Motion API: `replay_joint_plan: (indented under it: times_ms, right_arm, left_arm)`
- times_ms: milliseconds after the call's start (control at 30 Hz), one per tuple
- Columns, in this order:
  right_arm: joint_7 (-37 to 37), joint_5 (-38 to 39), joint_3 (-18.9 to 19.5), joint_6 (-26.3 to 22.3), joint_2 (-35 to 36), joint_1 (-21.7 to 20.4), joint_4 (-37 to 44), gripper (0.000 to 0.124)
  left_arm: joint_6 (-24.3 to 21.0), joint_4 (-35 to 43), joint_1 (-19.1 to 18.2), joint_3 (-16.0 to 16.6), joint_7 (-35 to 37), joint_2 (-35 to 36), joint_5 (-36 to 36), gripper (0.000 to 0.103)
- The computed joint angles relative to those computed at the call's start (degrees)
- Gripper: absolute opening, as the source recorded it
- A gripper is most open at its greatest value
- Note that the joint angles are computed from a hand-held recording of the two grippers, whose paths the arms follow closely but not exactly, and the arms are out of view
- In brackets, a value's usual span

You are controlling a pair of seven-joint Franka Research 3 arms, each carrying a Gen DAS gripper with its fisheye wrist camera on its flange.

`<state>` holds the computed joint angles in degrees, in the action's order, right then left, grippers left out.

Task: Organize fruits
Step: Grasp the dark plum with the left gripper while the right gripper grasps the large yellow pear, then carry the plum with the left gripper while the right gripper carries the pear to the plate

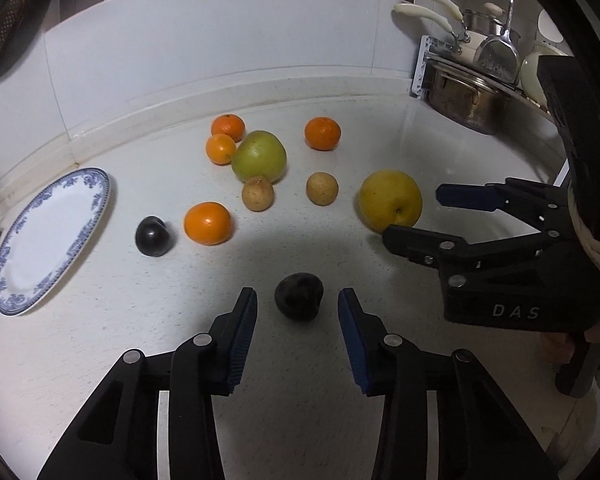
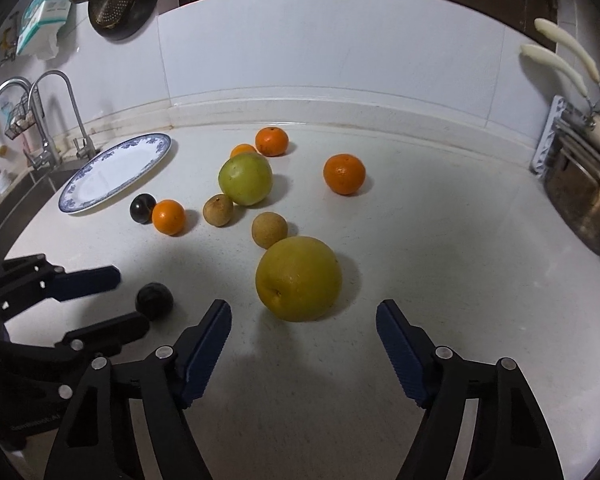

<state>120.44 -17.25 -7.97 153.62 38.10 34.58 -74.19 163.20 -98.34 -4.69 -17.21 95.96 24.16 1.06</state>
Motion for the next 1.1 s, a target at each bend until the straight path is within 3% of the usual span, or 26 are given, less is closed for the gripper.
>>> replay_joint_plan:
  times_ms: [333,533,600,1100]
  right_arm:
    - [-4.5,3.1,1.4,-3.0,4.2,-1.5,6.5,0.07]
    - [-5.7,5.3,1.9,-4.6,6.5,-2.4,10.0,0.062]
    - [-6.7,6.2,2.6,-4.7,6.9,-2.9,10.6,0.053]
    - [-5.2,6.0,1.1,-0.9,3.1,-0.7,5.2,0.052]
  left_arm:
    - [-4.7,4.3,0.0,-0.2,-1.1,3.0,-1.6,0.031]
    - [-5.3,5.4,-0.1,-0.2,-1.6,3.7,-2.4,0.028]
    - [-5.6,5.8,0.0,-0.3,-1.6,3.8,-2.7,0.028]
    - [-0.5,1.6,0.9,-0.1,-2.3,-0.2,-2.9,0.028]
